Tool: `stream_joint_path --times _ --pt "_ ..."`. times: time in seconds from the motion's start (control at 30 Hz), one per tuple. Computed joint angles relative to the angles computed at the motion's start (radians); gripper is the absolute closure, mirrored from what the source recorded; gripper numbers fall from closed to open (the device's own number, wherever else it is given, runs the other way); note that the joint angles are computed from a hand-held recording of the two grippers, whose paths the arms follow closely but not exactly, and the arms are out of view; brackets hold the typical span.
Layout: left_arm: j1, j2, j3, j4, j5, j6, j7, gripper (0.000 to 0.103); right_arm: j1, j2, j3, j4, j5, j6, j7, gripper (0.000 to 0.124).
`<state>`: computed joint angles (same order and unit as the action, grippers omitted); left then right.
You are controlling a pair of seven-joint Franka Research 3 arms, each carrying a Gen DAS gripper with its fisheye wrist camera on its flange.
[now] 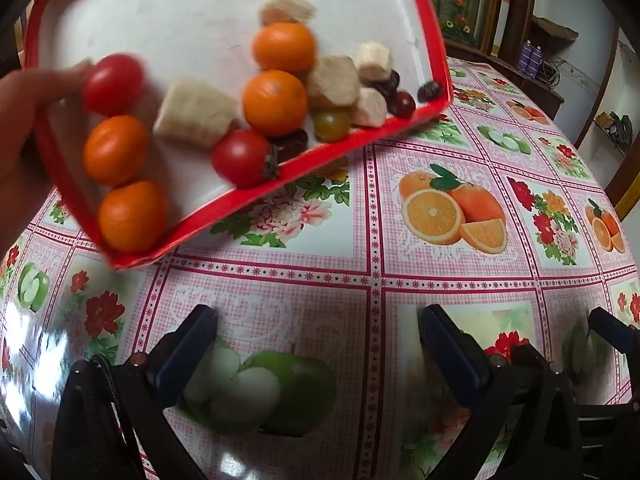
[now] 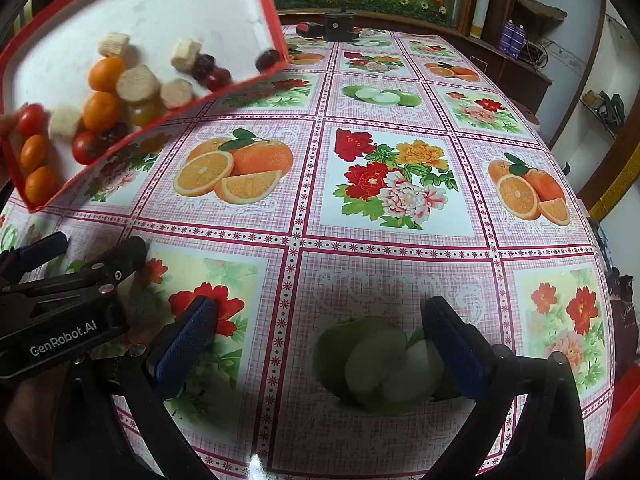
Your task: Organize fruits
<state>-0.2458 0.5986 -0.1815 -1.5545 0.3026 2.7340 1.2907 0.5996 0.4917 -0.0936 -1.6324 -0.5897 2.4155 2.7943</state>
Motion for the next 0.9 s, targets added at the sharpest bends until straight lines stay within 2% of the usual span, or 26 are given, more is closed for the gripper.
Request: stream_joint_path --times 0.9 --pt "-0.006 0.0 0.003 0.007 0.005 -0.012 -0.006 0.0 0.001 0.0 0.0 0.003 0.009 -0.004 -0.006 0.021"
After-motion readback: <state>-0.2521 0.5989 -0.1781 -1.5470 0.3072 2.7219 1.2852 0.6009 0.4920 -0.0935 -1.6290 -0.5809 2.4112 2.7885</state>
